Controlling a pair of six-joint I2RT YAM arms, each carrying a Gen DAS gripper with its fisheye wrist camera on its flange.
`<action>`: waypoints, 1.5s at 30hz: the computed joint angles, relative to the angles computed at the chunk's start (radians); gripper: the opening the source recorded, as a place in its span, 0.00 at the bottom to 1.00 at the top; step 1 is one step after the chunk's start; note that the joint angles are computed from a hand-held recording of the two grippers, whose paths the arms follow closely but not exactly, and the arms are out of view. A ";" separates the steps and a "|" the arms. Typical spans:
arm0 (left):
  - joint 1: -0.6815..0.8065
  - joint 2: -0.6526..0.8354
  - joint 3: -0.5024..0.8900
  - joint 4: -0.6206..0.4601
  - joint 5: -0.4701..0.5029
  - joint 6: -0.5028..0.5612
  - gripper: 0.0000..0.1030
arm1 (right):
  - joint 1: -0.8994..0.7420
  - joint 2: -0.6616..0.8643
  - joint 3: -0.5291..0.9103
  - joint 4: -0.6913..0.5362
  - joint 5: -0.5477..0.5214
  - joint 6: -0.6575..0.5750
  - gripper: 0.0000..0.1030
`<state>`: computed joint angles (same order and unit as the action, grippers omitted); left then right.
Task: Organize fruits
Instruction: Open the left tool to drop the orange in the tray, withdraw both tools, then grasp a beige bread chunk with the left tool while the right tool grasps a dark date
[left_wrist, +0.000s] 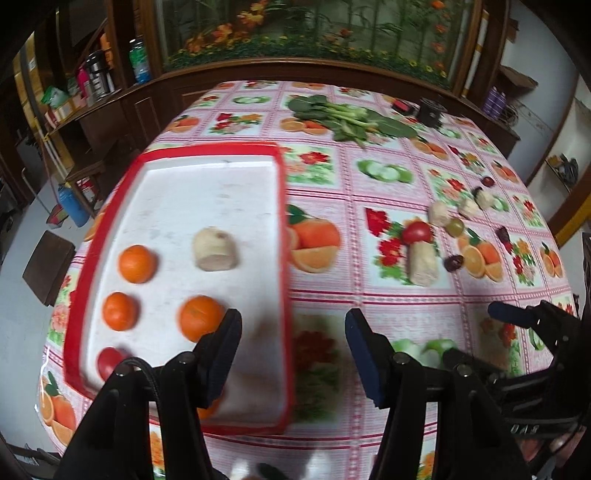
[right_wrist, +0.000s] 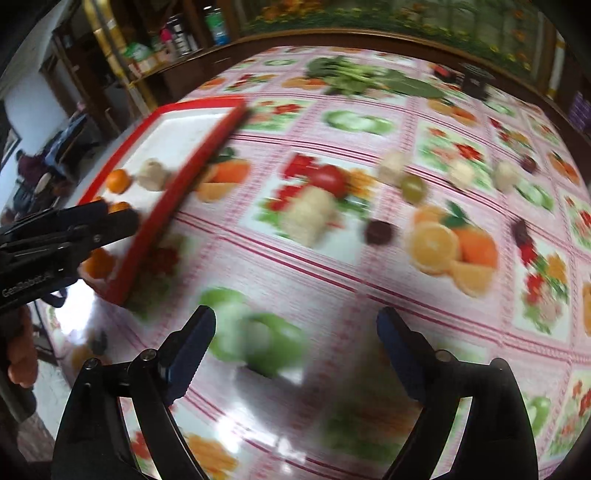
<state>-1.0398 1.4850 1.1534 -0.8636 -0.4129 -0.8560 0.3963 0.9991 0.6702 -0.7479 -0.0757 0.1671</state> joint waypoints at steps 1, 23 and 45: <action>-0.012 0.020 0.019 -0.004 0.001 -0.004 0.59 | -0.029 -0.016 -0.010 -0.011 -0.003 -0.019 0.87; -0.022 0.467 0.447 0.013 0.128 0.084 0.60 | -0.426 -0.153 -0.116 -0.081 -0.178 -0.339 1.00; 0.025 0.273 0.139 0.196 0.203 -0.002 0.31 | -0.330 0.198 0.025 0.211 -0.252 -0.357 0.62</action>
